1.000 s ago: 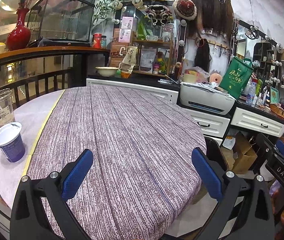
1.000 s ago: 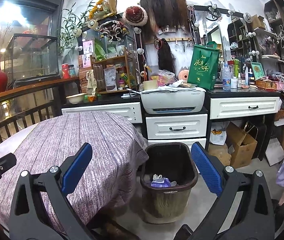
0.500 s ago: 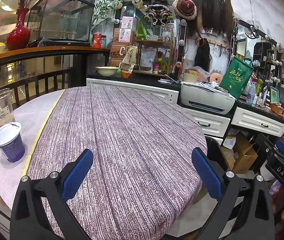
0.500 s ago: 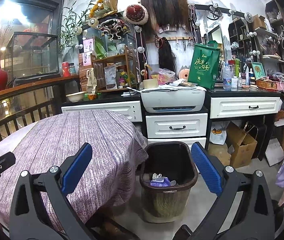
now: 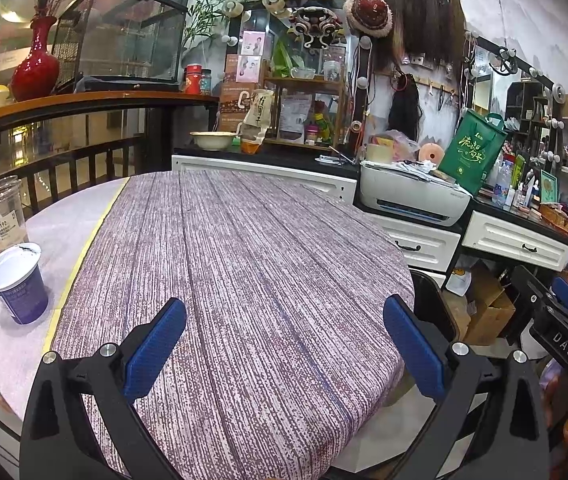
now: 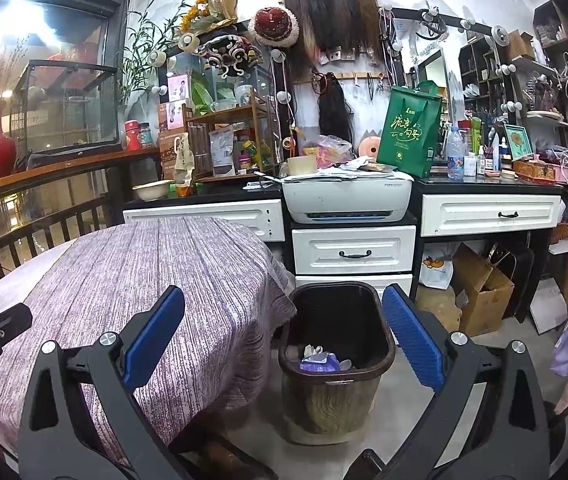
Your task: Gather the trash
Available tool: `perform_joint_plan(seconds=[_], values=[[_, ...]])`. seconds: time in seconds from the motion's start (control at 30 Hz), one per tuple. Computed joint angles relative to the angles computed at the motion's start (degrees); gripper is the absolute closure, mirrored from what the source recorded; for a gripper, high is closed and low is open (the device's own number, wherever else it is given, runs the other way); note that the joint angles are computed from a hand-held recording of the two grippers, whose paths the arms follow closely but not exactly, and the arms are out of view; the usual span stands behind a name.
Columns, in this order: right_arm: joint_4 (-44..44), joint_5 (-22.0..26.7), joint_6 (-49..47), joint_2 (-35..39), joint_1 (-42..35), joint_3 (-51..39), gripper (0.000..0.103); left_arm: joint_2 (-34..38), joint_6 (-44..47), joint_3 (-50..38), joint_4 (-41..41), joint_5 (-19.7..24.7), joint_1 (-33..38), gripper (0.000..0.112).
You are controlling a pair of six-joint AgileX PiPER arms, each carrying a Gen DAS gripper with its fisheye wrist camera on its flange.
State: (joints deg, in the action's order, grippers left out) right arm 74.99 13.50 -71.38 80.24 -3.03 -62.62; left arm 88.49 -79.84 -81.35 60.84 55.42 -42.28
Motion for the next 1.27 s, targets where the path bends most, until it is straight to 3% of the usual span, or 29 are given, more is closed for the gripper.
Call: perform_joint_plan(seconds=[1.27], values=[[-1.3,0.1,0.3,1.3,0.2,-0.5,0.006,0.3,0.2,1.1,-1.7,-1.8,0.5,0.015]])
